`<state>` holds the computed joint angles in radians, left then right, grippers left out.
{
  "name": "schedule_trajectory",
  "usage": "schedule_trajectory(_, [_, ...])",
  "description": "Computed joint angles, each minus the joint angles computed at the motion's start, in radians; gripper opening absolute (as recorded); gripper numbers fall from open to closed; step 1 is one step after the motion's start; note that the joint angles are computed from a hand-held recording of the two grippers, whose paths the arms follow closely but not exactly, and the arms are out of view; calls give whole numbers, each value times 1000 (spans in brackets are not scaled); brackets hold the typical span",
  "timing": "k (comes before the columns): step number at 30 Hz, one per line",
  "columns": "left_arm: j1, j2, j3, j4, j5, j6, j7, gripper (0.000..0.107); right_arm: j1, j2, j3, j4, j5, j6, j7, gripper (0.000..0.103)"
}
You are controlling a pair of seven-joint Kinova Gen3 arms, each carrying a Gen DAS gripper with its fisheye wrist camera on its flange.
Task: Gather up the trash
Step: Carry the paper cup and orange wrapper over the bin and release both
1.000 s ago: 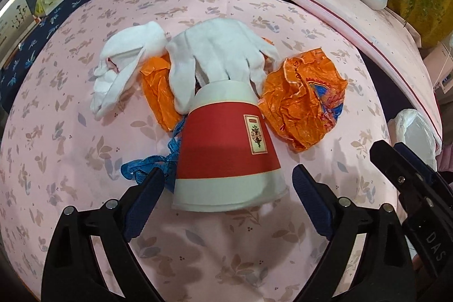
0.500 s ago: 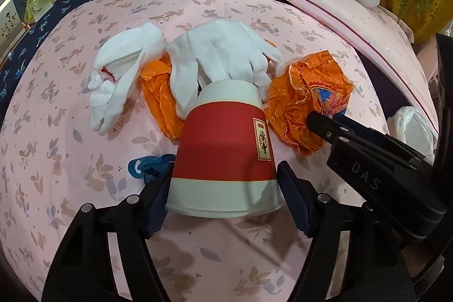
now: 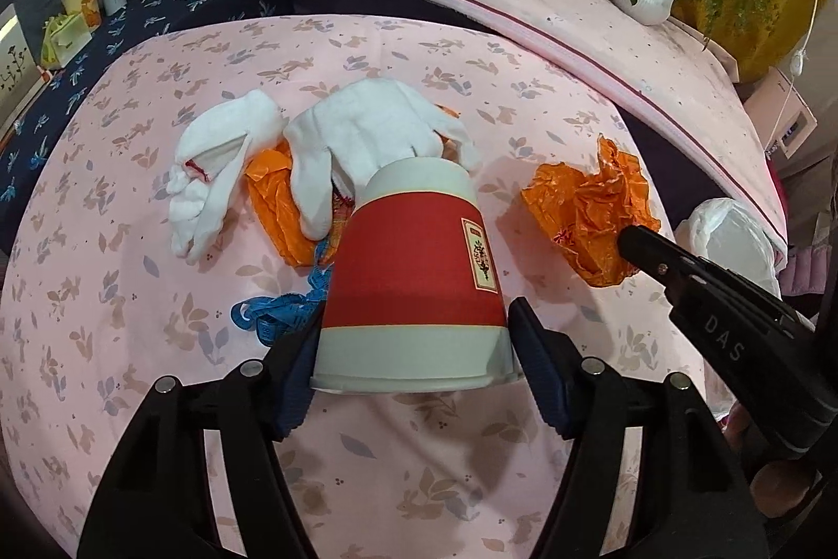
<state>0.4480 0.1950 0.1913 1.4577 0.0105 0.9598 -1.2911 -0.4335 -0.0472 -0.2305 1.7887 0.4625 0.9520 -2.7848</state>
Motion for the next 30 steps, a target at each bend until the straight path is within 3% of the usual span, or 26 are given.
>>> schedule_trajectory(7, [48,-28,24,-33,-24,11,23,64,28,-115,-46,27,38,81,-64,4])
schedule_trajectory(15, [141,-19,57,-103,-78,31,65,64,127,-265,-101,68,23,162,-65,4])
schedule_trajectory(30, [331,86,78,-264,-132,54,62,65,334,-474,-80,165,-91,208,52,4])
